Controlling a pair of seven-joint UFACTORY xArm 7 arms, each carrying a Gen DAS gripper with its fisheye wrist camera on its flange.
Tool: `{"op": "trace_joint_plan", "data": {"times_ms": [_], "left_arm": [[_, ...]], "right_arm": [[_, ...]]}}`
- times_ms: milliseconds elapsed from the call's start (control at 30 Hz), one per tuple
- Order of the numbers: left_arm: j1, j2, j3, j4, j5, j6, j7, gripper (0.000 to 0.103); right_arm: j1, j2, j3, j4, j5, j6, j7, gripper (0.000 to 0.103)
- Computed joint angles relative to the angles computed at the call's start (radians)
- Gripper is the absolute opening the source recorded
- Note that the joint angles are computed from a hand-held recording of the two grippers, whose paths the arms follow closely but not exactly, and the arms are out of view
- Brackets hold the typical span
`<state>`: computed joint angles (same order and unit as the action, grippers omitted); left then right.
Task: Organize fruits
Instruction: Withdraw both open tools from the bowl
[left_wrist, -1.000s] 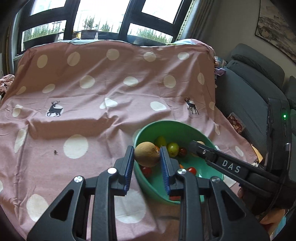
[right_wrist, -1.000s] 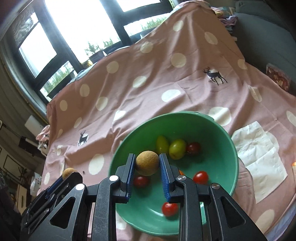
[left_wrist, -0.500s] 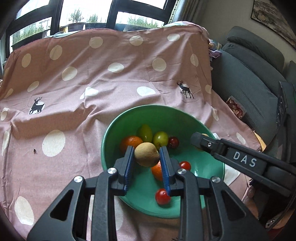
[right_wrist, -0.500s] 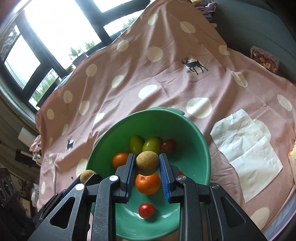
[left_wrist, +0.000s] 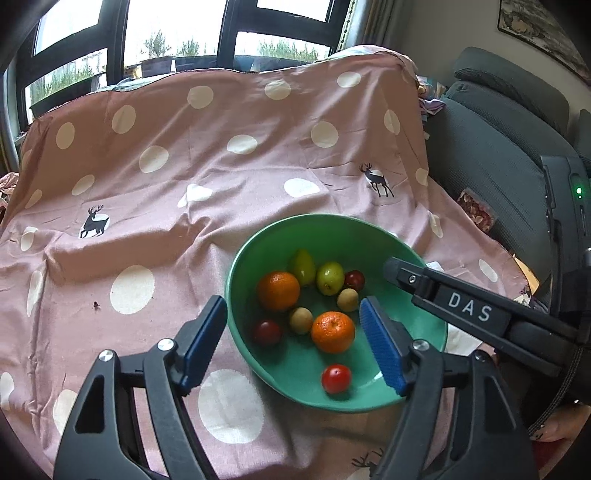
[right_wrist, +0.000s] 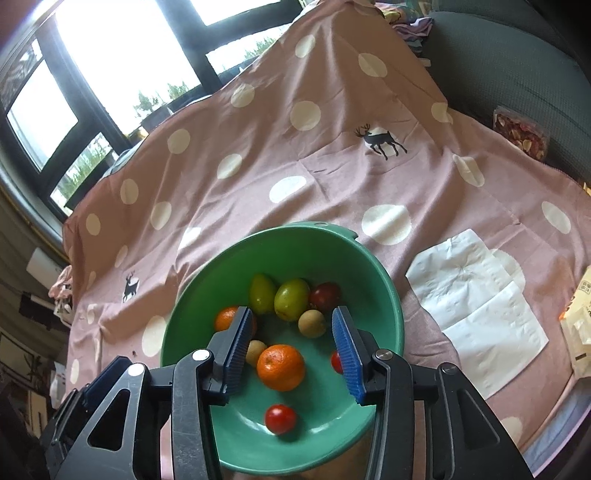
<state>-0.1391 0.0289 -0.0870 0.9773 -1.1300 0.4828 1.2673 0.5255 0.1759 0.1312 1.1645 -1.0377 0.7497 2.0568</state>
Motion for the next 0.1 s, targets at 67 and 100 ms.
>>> {"op": "trace_joint_plan", "data": {"times_ms": [67,100], "left_arm": [[0.007,0.001,0.006,0.008,0.005,0.028,-0.016,0.075],[0.010,0.000,0.007,0.009,0.007,0.036,-0.020,0.075]], "right_arm": [[0.002,0.000,0.001,0.002,0.000,0.006,-0.006,0.046],[0.002,-0.001,0.001,0.001,0.000,0.007,-0.007,0.047]]}}
